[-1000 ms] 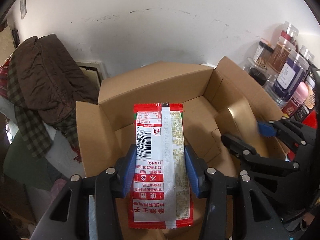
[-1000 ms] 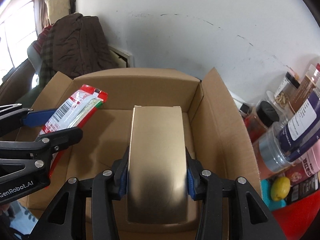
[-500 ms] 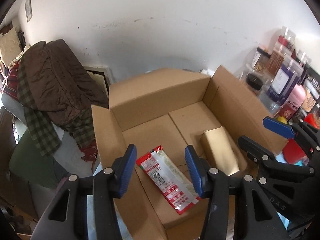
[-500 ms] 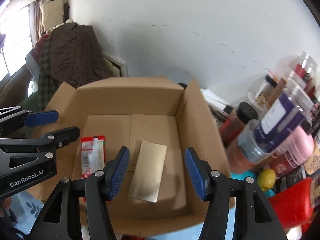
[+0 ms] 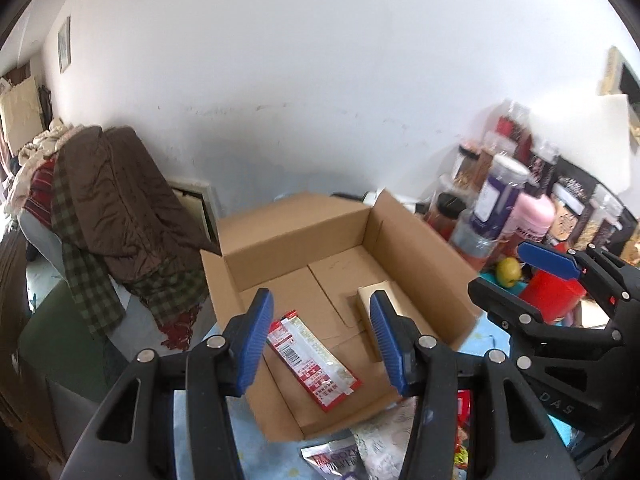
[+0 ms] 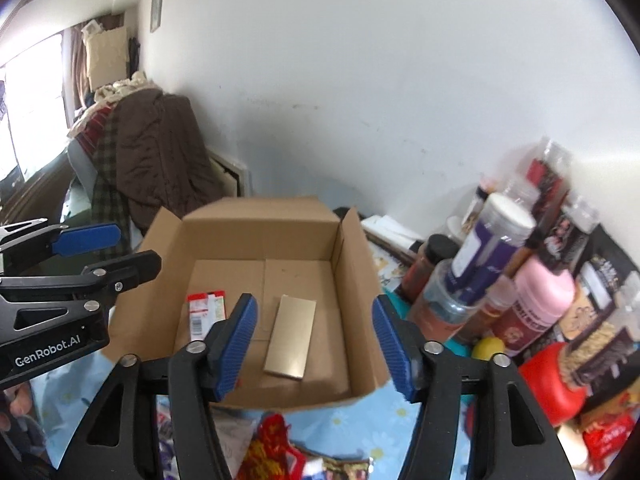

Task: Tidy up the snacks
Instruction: 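Withdraw both tools from the box back over the snacks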

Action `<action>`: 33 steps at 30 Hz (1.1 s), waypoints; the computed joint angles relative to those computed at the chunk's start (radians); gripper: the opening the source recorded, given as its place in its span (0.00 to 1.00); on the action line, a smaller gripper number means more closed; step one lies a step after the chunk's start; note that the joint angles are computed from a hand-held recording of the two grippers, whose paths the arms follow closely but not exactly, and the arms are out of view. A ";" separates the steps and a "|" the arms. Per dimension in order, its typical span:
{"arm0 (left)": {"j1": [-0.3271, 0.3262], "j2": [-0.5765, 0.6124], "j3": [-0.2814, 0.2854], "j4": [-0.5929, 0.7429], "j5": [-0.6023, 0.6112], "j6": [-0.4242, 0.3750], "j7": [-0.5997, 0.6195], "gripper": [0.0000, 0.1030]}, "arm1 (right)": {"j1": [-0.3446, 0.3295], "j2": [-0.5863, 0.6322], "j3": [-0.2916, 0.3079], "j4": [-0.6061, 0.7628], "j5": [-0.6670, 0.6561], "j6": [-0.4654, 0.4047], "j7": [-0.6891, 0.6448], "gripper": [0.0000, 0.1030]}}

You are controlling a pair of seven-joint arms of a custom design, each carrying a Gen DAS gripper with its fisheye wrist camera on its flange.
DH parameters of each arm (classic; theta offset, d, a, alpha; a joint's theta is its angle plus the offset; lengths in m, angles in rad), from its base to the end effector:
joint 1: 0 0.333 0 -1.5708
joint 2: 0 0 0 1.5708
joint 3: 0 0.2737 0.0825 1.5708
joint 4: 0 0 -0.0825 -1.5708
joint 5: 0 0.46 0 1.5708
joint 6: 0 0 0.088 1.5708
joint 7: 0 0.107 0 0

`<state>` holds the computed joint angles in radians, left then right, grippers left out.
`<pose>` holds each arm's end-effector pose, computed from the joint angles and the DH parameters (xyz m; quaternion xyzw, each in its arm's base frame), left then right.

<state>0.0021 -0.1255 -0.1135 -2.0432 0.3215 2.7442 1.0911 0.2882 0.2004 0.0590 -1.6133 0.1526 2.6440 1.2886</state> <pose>0.6404 -0.0864 0.5257 -0.6812 0.6040 -0.2911 0.2941 0.6982 0.2448 0.5469 -0.7903 0.4577 -0.2272 0.3381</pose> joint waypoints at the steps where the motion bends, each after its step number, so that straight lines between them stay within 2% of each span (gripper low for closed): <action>1: -0.001 -0.020 -0.001 -0.016 0.001 0.005 -0.001 0.48 | -0.003 -0.027 0.002 -0.028 0.009 0.014 -0.008 0.62; 3: -0.004 -0.061 -0.004 -0.051 0.002 0.011 -0.004 0.48 | -0.007 -0.075 0.003 -0.077 0.022 0.035 -0.021 0.63; 5: -0.006 -0.109 -0.009 -0.091 0.008 0.020 -0.008 0.48 | -0.011 -0.127 0.005 -0.134 0.039 0.063 -0.036 0.68; 14: -0.022 -0.296 -0.023 -0.250 0.013 0.036 -0.027 0.48 | -0.009 -0.373 0.003 -0.393 0.125 0.152 -0.111 0.73; 18: -0.043 -0.383 -0.024 -0.325 -0.002 0.050 -0.019 0.48 | -0.006 -0.477 0.000 -0.496 0.139 0.174 -0.126 0.78; 27: -0.085 -0.546 -0.046 -0.461 -0.008 0.042 -0.019 0.48 | 0.000 -0.663 -0.008 -0.681 0.147 0.187 -0.133 0.79; 33: -0.149 -0.641 -0.023 -0.556 -0.045 0.035 0.024 0.48 | 0.004 -0.760 -0.003 -0.794 0.146 0.203 -0.125 0.81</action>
<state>-0.1472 -0.7669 -0.1364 -2.5996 0.2765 2.7792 1.1149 0.2921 -0.5595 0.0560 -2.4073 0.2990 2.8468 1.1635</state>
